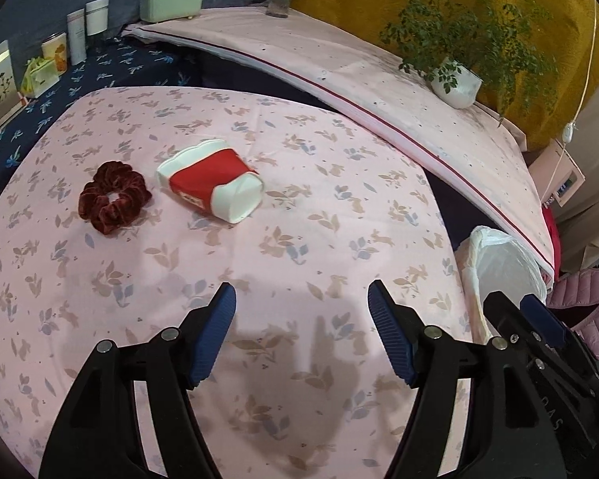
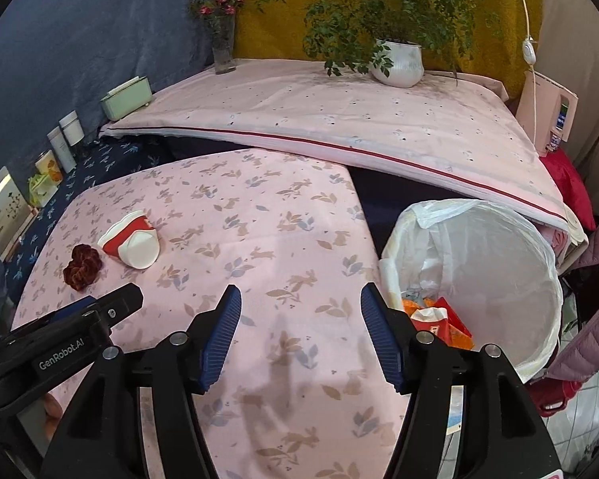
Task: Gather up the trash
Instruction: 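Move both open tools back to the scrunchie and last cup, then grasp the brown velvet scrunchie with the left tool while the right tool grasps the red-white cup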
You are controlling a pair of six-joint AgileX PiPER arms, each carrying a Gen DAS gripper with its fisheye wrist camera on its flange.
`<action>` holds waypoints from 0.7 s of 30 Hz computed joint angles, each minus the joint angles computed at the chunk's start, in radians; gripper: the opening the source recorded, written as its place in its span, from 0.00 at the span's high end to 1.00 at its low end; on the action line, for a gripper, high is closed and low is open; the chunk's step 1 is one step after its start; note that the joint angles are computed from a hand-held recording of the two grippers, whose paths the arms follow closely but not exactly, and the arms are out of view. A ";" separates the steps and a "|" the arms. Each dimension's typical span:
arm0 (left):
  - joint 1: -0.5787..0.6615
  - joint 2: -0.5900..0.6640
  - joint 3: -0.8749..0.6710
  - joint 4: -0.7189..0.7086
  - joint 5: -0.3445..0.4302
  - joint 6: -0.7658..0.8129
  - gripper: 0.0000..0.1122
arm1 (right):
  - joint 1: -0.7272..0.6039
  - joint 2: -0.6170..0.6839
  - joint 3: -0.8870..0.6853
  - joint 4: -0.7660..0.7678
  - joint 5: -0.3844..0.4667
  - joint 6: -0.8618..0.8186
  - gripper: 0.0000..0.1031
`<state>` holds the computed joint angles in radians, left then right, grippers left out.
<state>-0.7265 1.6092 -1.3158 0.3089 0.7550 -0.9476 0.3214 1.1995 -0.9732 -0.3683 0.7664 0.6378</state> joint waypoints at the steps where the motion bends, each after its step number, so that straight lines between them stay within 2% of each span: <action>1: 0.016 -0.012 0.017 -0.004 -0.004 0.007 0.42 | 0.019 0.011 -0.005 -0.010 0.001 0.015 0.41; 12: 0.245 -0.093 0.151 -0.059 -0.035 0.095 0.42 | 0.189 0.185 -0.123 -0.053 -0.005 0.122 0.41; 17: 0.368 -0.071 0.140 -0.098 -0.049 0.172 0.42 | 0.200 0.294 -0.209 -0.008 -0.040 0.109 0.37; 21: 0.450 -0.025 0.104 -0.141 -0.063 0.224 0.42 | 0.200 0.394 -0.303 0.034 -0.059 0.088 0.37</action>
